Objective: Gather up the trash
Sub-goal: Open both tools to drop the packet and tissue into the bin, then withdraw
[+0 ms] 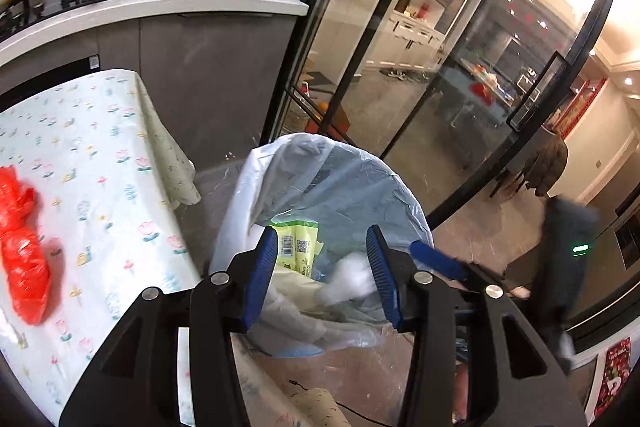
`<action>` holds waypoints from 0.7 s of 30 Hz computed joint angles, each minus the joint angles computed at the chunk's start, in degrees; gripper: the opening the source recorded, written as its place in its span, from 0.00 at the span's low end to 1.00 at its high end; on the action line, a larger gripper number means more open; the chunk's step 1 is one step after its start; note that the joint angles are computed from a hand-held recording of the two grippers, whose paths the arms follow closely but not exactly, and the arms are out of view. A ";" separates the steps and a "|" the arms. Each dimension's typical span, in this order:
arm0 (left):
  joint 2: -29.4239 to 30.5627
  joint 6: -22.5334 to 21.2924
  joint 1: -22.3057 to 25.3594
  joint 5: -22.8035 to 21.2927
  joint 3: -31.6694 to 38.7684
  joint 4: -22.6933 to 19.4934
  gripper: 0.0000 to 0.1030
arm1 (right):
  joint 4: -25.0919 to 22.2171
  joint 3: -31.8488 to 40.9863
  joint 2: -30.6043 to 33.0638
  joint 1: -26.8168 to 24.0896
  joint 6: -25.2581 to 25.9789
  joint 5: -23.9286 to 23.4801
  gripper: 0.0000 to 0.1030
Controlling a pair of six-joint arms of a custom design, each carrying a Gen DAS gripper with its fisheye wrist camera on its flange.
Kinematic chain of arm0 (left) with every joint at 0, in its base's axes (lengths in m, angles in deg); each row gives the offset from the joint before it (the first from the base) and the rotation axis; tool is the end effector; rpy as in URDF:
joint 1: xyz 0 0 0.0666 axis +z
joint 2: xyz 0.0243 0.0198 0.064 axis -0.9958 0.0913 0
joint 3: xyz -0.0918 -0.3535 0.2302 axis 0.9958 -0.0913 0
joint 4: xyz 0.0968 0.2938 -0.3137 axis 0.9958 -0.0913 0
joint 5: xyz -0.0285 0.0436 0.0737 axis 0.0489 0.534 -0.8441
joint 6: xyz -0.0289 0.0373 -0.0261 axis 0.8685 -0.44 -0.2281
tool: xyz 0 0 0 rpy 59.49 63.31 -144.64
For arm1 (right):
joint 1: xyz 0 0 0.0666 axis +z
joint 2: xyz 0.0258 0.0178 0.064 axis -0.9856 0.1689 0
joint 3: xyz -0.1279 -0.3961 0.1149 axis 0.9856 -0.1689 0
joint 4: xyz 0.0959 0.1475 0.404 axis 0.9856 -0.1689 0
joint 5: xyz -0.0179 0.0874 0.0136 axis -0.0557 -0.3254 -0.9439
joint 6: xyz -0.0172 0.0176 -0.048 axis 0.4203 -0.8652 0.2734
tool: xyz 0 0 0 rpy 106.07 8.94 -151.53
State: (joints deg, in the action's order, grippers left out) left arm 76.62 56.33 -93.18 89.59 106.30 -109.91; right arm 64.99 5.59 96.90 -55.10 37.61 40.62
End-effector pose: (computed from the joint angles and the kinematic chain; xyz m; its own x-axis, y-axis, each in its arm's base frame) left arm 0.6416 -0.1105 0.3323 -0.7535 0.0633 -0.6544 0.3722 0.8616 -0.3452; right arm 0.6010 0.2775 0.2768 -0.7340 0.2368 -0.6365 0.0454 0.9523 0.3018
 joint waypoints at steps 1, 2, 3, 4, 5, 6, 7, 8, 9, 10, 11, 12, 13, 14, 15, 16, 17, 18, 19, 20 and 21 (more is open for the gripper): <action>-0.69 -0.12 0.30 0.06 -0.84 0.41 0.43 | -0.41 0.01 0.25 0.16 -0.23 0.01 0.58; -1.18 -0.28 0.52 -0.04 -1.39 0.60 0.43 | -0.60 -0.30 0.33 0.34 -0.73 0.16 0.58; -1.77 -0.54 0.80 -0.19 -2.12 0.78 0.43 | -0.55 -0.78 0.18 0.54 -1.22 0.34 0.58; -2.17 -0.75 0.99 -0.39 -2.54 0.79 0.43 | -0.14 -1.60 -0.19 0.76 -1.59 0.60 0.58; -2.78 -0.89 1.33 -0.52 -3.13 0.75 0.43 | 0.10 -2.09 -0.55 0.97 -1.87 0.78 0.58; -3.26 -0.80 1.69 -0.41 -3.67 0.88 0.43 | 0.36 -2.53 -0.97 1.21 -2.09 0.97 0.58; -3.67 -0.56 2.00 -0.42 -4.08 1.02 0.43 | 0.57 -2.76 -1.22 1.46 -2.22 1.23 0.58; -4.04 -0.32 2.31 -0.50 -4.50 1.20 0.43 | 0.73 -3.04 -1.68 1.72 -2.26 1.60 0.58; -4.55 -0.10 2.69 -0.60 -5.10 1.45 0.43 | 0.89 -3.22 -2.00 1.95 -2.32 1.96 0.58; -5.11 0.01 2.97 -1.11 -5.72 1.70 0.43 | 0.98 -3.37 -2.47 2.28 -2.41 2.37 0.58; -5.62 0.03 3.22 -1.67 -6.37 2.06 0.43 | 1.07 -3.46 -2.85 2.63 -2.50 2.67 0.58; -6.35 -0.02 3.70 -1.85 -7.33 2.47 0.43 | 1.34 -3.61 -3.41 3.09 -2.48 2.98 0.58; -6.95 0.10 4.20 -2.12 -8.03 2.67 0.44 | 1.48 -3.52 -3.70 3.47 -2.27 3.23 0.58; -7.56 0.33 4.65 -2.53 -8.71 2.88 0.52 | 1.62 -3.47 -4.05 3.96 -1.94 3.59 0.58; -8.21 0.71 5.17 -3.14 -9.46 3.29 0.57 | 1.81 -3.30 -4.40 4.61 -1.52 3.99 0.58; -8.89 1.27 5.70 -3.71 -10.27 3.91 0.64 | 2.04 -3.18 -4.70 5.19 -1.20 4.19 0.58; -9.55 1.84 6.31 -4.00 -11.06 4.57 0.65 | 2.17 -2.94 -4.86 5.62 -0.95 4.19 0.58; -10.07 2.21 6.97 -4.21 -11.59 4.85 0.65 | 2.26 -2.59 -4.96 6.16 -0.70 4.19 0.58; -10.53 2.42 7.65 -4.58 -12.04 4.94 0.65 | 2.19 -2.05 -4.91 6.86 -0.54 4.33 0.58; -10.96 2.59 8.35 -5.03 -12.48 5.04 0.66 | 2.04 -1.48 -4.78 7.51 -0.38 4.41 0.58; -11.41 2.65 9.18 -5.61 -12.97 5.13 0.67 | 1.74 -0.77 -4.51 8.24 -0.15 4.34 0.58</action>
State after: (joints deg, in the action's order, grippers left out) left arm 65.21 58.99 -84.00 83.99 93.33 -104.78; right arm 66.73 4.82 92.38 -46.86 37.47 44.96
